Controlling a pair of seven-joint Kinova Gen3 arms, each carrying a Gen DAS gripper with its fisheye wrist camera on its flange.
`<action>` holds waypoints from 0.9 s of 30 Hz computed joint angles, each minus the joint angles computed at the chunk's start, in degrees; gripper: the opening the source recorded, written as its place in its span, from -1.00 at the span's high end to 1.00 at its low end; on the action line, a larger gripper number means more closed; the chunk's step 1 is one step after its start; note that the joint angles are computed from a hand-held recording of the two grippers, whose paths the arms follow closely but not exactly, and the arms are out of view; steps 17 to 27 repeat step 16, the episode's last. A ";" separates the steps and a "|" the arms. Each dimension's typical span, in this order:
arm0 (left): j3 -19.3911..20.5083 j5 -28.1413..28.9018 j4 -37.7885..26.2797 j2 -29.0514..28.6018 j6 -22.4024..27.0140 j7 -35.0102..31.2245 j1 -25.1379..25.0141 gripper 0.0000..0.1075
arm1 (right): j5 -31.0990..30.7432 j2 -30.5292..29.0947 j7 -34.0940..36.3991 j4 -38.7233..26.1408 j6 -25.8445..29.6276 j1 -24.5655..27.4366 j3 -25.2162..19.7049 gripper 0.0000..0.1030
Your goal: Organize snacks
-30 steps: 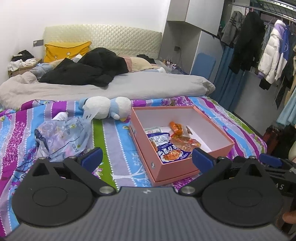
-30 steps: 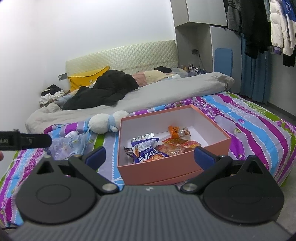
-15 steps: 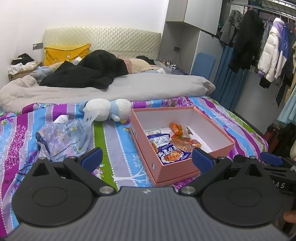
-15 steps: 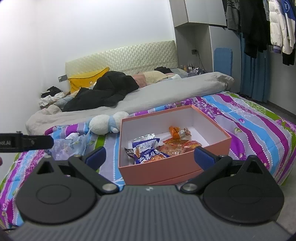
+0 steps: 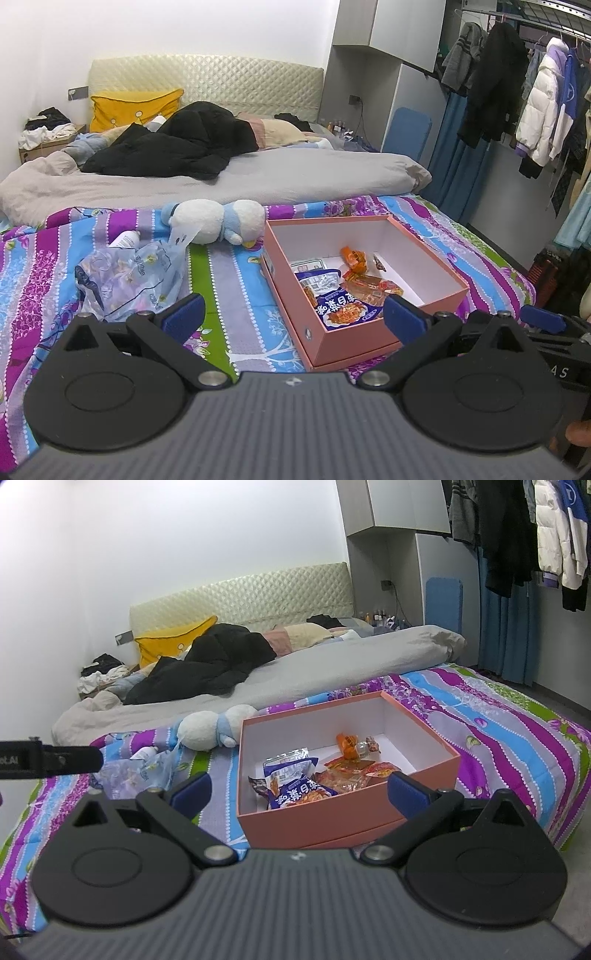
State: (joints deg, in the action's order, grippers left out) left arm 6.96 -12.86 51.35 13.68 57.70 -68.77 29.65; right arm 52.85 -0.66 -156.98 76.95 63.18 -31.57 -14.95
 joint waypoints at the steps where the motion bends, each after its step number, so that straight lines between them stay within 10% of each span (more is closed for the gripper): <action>1: 0.06 0.19 0.15 -0.14 0.00 -0.14 -0.09 -0.92 | 0.08 0.03 0.00 -0.07 0.05 -0.01 -0.01 -1.00; 27: 0.12 0.98 0.06 -0.47 0.42 0.25 -0.64 -0.92 | 0.64 0.59 -0.79 -0.33 0.66 -0.69 0.26 -1.00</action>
